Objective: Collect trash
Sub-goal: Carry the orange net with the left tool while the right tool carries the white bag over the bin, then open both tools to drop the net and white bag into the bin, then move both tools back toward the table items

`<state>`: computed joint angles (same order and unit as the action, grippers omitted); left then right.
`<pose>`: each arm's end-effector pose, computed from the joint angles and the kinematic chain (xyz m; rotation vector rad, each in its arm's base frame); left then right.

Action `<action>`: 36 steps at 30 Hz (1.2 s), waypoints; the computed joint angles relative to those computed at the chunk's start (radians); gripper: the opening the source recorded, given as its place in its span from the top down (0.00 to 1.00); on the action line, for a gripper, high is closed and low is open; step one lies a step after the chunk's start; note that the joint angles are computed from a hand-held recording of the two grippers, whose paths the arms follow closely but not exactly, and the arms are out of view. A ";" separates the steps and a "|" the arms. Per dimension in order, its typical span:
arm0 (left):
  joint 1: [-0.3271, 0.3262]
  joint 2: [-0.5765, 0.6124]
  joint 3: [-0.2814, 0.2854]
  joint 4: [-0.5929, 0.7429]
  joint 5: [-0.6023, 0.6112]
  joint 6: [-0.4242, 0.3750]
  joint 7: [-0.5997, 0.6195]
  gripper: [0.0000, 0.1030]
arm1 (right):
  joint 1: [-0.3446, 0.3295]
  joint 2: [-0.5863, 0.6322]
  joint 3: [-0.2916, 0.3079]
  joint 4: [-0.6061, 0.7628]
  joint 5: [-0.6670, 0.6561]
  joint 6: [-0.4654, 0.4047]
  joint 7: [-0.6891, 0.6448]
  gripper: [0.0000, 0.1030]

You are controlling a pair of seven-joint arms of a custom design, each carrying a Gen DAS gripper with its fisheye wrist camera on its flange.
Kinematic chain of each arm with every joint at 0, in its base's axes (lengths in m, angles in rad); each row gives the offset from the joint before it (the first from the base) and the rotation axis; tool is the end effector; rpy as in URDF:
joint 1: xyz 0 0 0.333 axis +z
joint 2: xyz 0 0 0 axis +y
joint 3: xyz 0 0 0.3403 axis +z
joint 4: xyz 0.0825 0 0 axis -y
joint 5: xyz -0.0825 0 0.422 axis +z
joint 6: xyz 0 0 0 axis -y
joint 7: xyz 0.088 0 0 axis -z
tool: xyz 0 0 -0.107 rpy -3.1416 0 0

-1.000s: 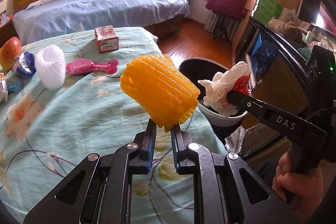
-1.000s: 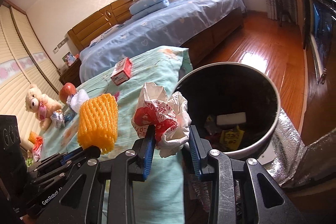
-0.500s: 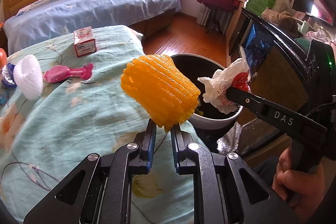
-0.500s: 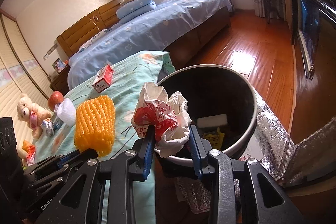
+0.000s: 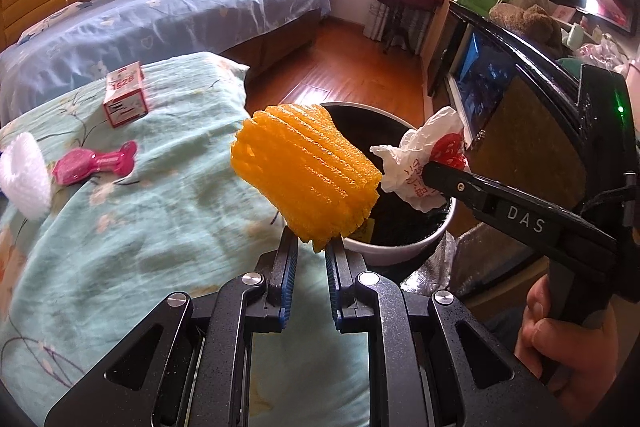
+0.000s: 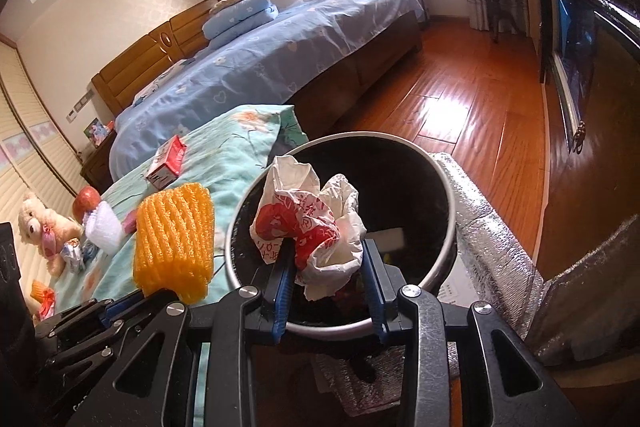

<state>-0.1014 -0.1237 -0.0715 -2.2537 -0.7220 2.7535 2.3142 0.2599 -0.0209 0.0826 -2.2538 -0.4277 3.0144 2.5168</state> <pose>0.5659 -0.0724 0.4828 -1.5594 2.1818 -0.9626 0.5479 0.2280 0.4613 -1.5093 1.8464 -0.4063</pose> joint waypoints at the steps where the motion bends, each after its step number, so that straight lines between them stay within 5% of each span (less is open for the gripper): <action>1: -0.001 0.004 -0.002 0.004 0.004 0.000 -0.001 0.87 | -0.001 0.003 -0.002 0.003 0.004 -0.002 -0.005 0.67; 22: 0.017 0.095 -0.053 0.092 0.122 -0.008 -0.100 0.86 | 0.011 0.078 -0.038 0.088 0.186 -0.057 -0.197 0.65; 25: 0.021 0.100 -0.056 0.098 0.137 -0.015 -0.115 0.75 | 0.013 0.084 -0.042 0.095 0.197 -0.065 -0.206 0.60; 27: 0.024 0.099 -0.056 0.097 0.130 -0.009 -0.112 0.49 | 0.012 0.087 -0.043 0.097 0.214 -0.062 -0.214 0.47; 28: 0.024 0.094 -0.056 0.089 0.115 0.004 -0.103 0.47 | 0.013 0.088 -0.044 0.096 0.219 -0.057 -0.211 0.40; 36: 0.031 0.054 -0.033 0.041 0.066 0.009 -0.091 0.45 | 0.017 0.067 -0.036 0.065 0.260 -0.023 -0.221 0.31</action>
<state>-0.0700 -0.0701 -0.1041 -2.2125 -0.6562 2.7629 2.2229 0.2772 0.0463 0.0469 -2.1887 -0.1672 2.9916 2.2959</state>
